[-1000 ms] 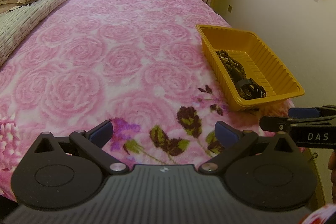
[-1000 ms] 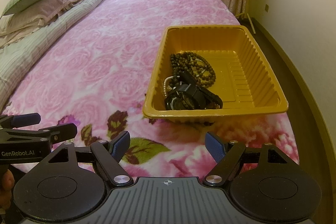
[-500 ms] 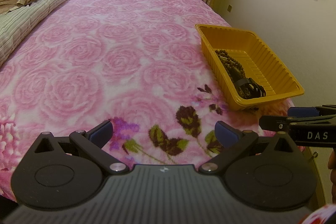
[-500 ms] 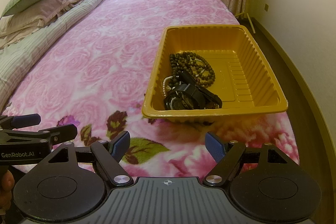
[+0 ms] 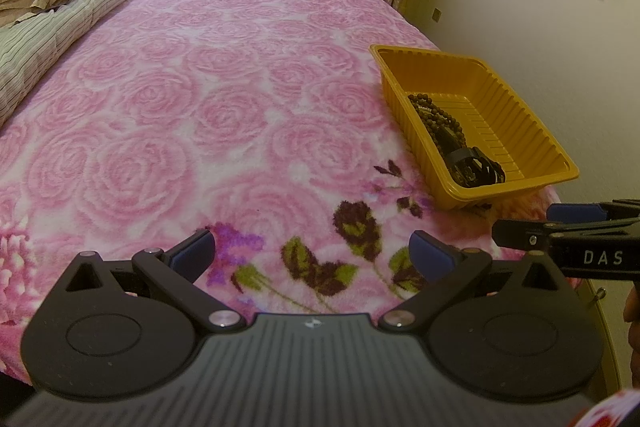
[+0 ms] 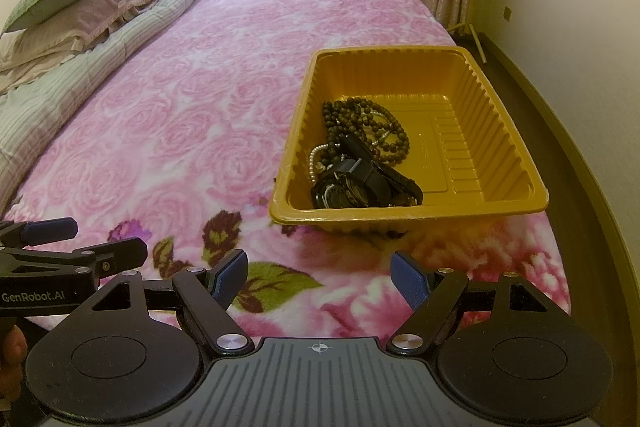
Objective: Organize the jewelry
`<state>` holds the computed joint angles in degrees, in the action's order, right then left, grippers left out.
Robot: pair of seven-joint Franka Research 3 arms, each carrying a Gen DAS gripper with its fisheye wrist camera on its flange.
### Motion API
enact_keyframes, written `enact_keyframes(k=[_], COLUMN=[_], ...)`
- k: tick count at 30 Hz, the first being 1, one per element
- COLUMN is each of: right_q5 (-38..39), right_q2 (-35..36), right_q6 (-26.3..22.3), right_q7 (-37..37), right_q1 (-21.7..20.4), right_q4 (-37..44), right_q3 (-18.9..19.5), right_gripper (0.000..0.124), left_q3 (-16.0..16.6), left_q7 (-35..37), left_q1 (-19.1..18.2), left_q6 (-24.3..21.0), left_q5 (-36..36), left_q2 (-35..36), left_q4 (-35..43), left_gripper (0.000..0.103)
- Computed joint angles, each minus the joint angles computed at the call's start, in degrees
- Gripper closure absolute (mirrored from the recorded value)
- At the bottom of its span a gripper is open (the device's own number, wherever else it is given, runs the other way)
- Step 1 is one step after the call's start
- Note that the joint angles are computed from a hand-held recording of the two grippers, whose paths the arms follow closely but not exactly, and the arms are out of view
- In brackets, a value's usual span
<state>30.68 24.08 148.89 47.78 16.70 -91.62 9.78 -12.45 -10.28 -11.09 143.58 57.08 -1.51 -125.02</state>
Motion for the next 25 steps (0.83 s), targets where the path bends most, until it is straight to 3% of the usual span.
enact_keyframes(k=[25], right_q5=[0.18], right_q2=[-0.01], right_q6=[-0.08], right_q7=[-0.04], right_q1=[-0.01], right_q4=[-0.02], right_q3=[-0.01], right_gripper=[0.046], left_q3=[0.07], left_q7=[-1.98], left_q1=[0.0], left_q6=[0.09], left_q5=[1.88], left_q2=[-0.13], left_q4=[-0.15], left_gripper=[0.0])
